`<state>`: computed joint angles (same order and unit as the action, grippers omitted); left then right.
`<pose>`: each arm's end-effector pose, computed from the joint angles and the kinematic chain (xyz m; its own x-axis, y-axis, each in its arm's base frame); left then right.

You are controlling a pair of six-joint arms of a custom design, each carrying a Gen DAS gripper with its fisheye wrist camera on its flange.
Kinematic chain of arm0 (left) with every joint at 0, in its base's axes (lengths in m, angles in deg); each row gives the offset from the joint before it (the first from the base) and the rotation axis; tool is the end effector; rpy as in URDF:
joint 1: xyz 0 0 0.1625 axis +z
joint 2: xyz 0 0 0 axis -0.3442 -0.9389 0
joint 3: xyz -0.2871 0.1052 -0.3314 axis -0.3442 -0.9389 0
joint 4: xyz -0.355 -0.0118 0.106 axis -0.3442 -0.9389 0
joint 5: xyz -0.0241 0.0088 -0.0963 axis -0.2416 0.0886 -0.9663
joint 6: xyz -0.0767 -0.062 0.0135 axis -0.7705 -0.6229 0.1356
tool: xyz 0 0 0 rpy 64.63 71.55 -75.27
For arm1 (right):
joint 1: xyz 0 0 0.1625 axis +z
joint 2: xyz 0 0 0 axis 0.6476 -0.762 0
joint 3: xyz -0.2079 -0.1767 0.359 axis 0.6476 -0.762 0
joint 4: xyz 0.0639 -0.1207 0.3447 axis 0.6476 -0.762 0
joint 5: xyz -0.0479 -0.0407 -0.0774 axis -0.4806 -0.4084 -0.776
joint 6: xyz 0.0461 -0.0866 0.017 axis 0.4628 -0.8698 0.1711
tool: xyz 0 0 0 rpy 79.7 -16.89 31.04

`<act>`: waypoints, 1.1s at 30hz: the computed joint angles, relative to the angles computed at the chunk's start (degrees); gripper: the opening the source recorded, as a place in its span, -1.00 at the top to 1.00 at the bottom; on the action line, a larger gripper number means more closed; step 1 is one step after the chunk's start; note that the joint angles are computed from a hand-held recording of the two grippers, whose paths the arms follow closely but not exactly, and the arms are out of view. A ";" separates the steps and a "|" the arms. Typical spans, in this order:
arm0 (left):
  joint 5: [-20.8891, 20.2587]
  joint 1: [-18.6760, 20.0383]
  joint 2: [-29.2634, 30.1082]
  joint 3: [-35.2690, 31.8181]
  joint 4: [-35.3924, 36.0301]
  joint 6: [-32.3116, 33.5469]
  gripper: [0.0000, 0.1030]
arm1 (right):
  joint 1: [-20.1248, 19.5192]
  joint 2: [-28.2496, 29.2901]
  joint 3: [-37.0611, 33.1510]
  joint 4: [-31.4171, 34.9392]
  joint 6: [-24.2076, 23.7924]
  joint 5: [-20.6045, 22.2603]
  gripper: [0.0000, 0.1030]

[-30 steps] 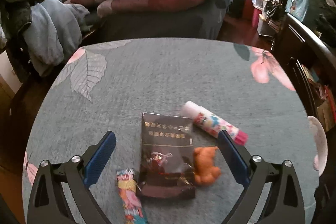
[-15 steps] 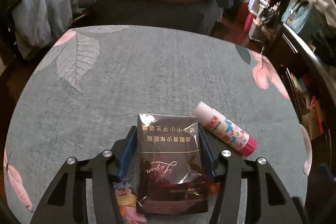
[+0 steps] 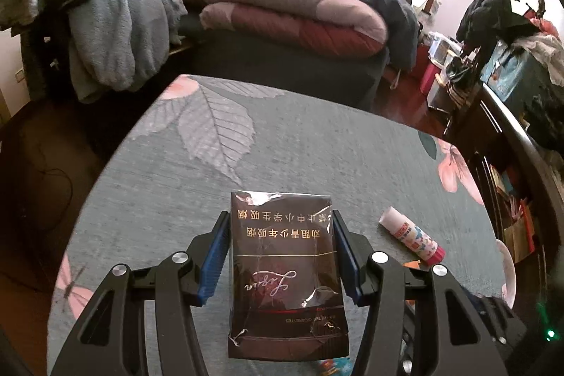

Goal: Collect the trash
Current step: 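Grasp the orange bear-shaped toy with the right gripper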

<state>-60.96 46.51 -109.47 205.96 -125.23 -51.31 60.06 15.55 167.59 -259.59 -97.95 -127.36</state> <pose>-0.1820 -0.3361 0.1165 -0.7039 -0.5510 -0.4483 0.0951 0.5523 -0.8282 0.1748 -0.4160 0.0521 -0.5816 -0.6112 0.5369 -0.7601 0.6434 -0.0911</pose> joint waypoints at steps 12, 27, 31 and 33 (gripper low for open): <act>-0.51 -1.67 -3.18 0.76 6.27 -4.13 -0.08 | 0.82 1.28 -0.39 -0.37 -1.47 -0.76 0.51; -1.22 -6.80 1.49 -4.79 9.66 -2.68 -0.08 | -2.92 -10.51 8.57 -5.52 -3.76 2.59 0.50; -0.83 -7.45 3.70 -6.17 6.51 0.82 -0.08 | -4.63 -14.41 10.31 -5.49 -4.38 4.30 0.50; -0.50 -7.68 5.11 -7.27 5.10 2.93 -0.08 | -5.61 -16.28 11.13 -5.84 -4.85 5.08 0.50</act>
<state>-61.46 38.83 -104.37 198.69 -120.13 -48.38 54.44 -0.73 178.72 -265.44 -102.80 -122.28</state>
